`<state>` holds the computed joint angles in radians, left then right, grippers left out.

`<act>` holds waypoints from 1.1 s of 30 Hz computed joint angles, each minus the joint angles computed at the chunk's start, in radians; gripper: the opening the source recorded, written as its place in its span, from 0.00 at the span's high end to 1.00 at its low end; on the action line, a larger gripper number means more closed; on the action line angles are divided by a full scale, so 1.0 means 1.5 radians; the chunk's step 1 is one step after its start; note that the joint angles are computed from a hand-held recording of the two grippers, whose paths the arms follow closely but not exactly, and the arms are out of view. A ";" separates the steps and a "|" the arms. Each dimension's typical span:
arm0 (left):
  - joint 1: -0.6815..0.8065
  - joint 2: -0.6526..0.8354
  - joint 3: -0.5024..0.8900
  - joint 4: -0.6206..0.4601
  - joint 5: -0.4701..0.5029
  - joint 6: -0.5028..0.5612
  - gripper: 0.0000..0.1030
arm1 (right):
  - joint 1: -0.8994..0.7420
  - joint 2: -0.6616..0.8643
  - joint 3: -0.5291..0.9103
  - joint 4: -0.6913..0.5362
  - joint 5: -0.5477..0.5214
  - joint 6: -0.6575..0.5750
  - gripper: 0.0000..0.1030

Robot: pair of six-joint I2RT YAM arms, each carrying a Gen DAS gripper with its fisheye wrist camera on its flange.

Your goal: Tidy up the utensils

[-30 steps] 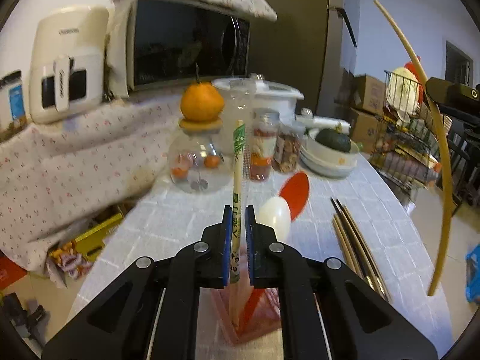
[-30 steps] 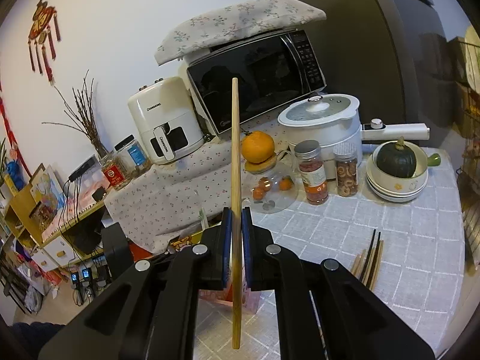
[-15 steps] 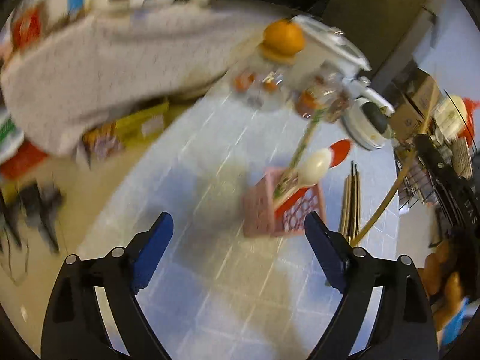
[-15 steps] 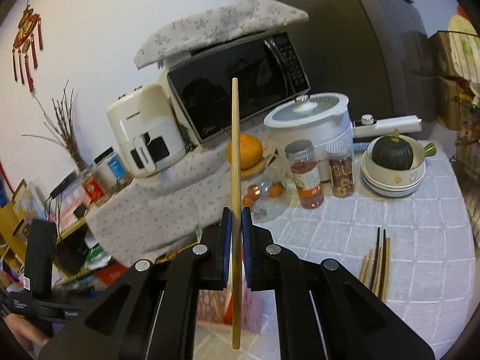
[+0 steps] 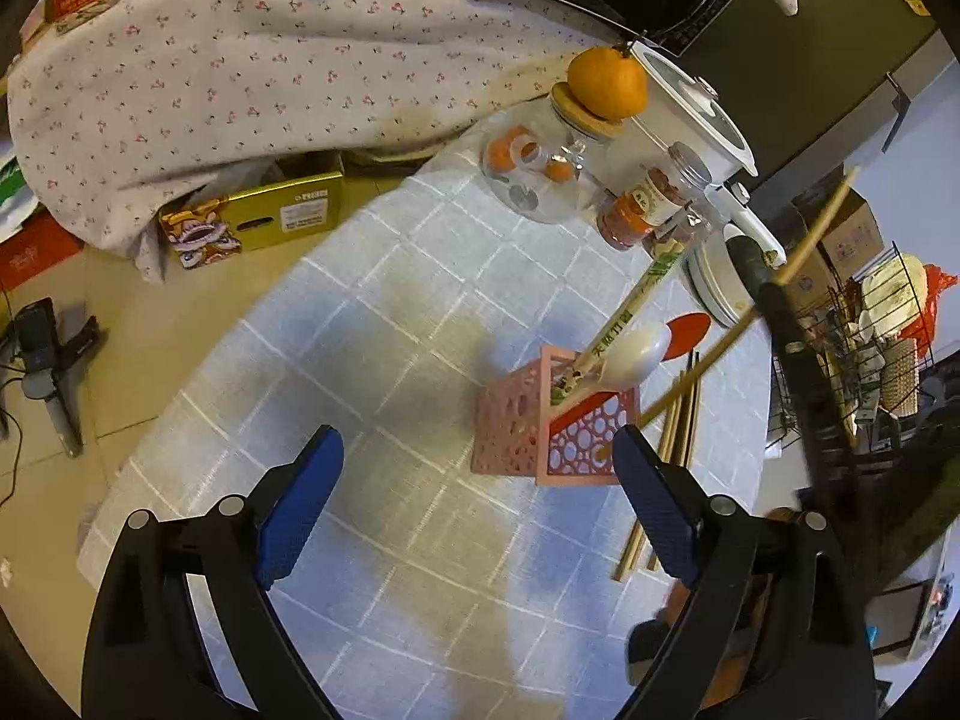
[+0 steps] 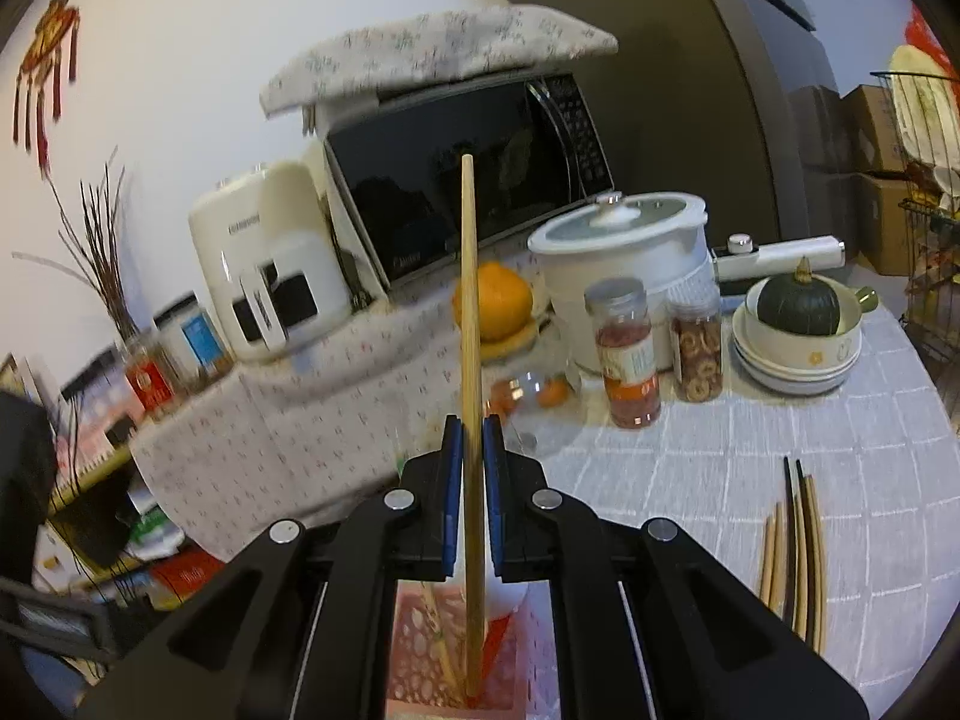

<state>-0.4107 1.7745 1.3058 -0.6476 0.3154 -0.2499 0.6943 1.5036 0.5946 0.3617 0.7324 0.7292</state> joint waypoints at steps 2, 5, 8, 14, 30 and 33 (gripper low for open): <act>0.001 -0.003 -0.002 0.001 0.001 0.004 0.16 | 0.007 0.010 0.002 -0.005 0.007 -0.009 0.90; 0.002 -0.009 -0.003 0.005 0.003 0.001 0.15 | 0.000 0.005 0.004 -0.033 -0.034 -0.007 0.79; -0.003 -0.012 -0.005 0.007 0.005 0.000 0.15 | -0.006 -0.035 0.005 -0.088 -0.055 0.005 0.68; -0.032 -0.036 -0.021 0.024 -0.010 0.018 0.15 | -0.040 -0.222 0.005 -0.266 -0.069 -0.010 0.66; -0.170 -0.045 -0.033 0.031 -0.048 -0.006 0.15 | -0.337 -0.600 -0.054 -0.658 -0.333 -0.038 0.56; -0.206 -0.035 -0.030 0.030 -0.045 -0.021 0.15 | -0.452 -0.611 -0.074 -0.660 -0.464 -0.042 0.48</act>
